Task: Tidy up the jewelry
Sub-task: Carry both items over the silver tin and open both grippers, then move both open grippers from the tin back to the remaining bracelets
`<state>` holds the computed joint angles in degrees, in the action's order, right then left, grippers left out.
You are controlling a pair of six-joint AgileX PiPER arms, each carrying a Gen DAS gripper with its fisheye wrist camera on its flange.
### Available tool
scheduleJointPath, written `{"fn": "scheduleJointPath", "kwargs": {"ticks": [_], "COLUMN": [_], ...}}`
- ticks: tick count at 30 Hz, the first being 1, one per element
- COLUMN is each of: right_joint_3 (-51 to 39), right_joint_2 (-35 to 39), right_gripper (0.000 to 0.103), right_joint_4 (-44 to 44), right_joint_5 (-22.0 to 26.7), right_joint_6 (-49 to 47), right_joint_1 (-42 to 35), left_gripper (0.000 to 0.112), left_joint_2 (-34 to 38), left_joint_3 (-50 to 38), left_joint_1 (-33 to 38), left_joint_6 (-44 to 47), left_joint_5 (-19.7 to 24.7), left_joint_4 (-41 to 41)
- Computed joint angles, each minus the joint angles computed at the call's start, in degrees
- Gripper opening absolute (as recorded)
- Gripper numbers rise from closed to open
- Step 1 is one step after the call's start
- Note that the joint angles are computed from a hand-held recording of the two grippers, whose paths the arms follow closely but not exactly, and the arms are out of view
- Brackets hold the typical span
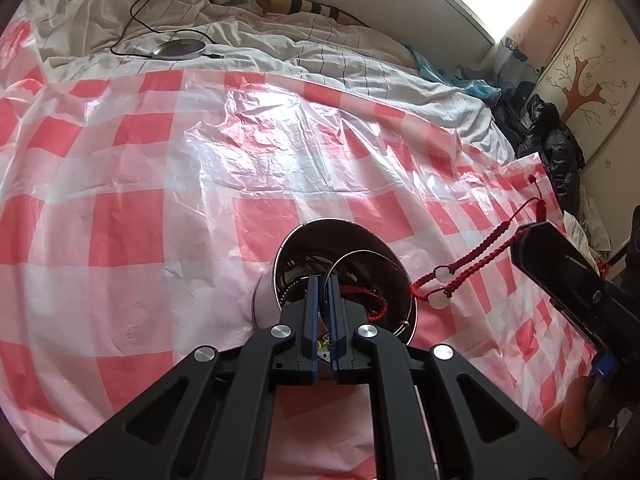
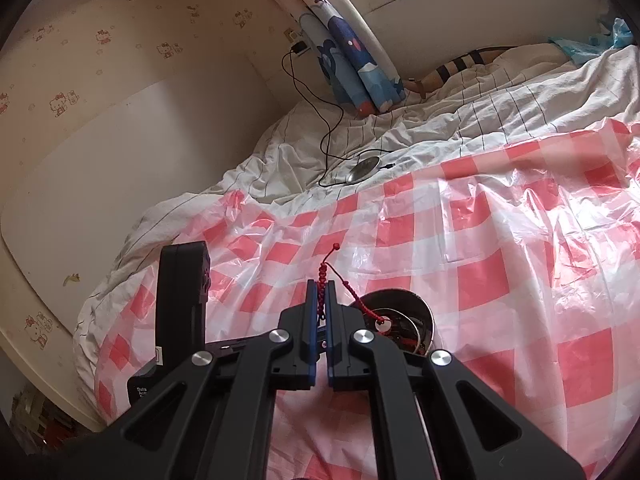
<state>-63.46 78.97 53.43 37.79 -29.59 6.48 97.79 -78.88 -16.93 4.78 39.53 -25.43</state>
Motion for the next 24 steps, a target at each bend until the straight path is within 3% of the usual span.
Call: {"fn": "scheduleJointPath", "kwargs": {"ticks": [5,10,12,13,15,20,24], "right_joint_3": [-2.9,-4.2,-4.3,-4.3,-4.1,-4.9,-2.7], "right_joint_2": [6.3,10.3,10.4,10.1,9.6,8.9,6.7], "right_gripper": [0.004,0.004,0.016,0.037,0.052,0.055,0.058], "right_joint_4": [-7.1,-14.0,-16.2,-17.9,-19.1,-27.1,-22.7], "right_joint_5": [0.6,1.0,1.0,0.8,0.2,0.0,-2.6], "right_joint_6": [6.0,11.7,13.3,14.8,15.5,20.3,17.5], "right_joint_1": [2.4,3.9,4.0,4.3,4.4,6.5,4.2], "left_gripper": [0.012,0.031,0.035,0.037,0.038,0.044,0.048], "left_joint_2": [-0.3,-3.5,-4.2,-4.4,-4.6,-5.4,-6.7], "left_joint_3": [-1.1,0.0,0.4,0.6,0.7,1.2,2.5], "left_joint_1": [0.0,2.3,3.4,3.7,3.9,3.3,3.3], "left_joint_6": [-1.9,-3.7,-3.1,-3.2,-3.0,-4.3,-4.0], "left_joint_5": [1.5,0.5,0.4,0.3,0.5,0.4,0.4], "left_joint_4": [2.4,3.4,2.1,1.9,1.6,3.3,3.5]}}
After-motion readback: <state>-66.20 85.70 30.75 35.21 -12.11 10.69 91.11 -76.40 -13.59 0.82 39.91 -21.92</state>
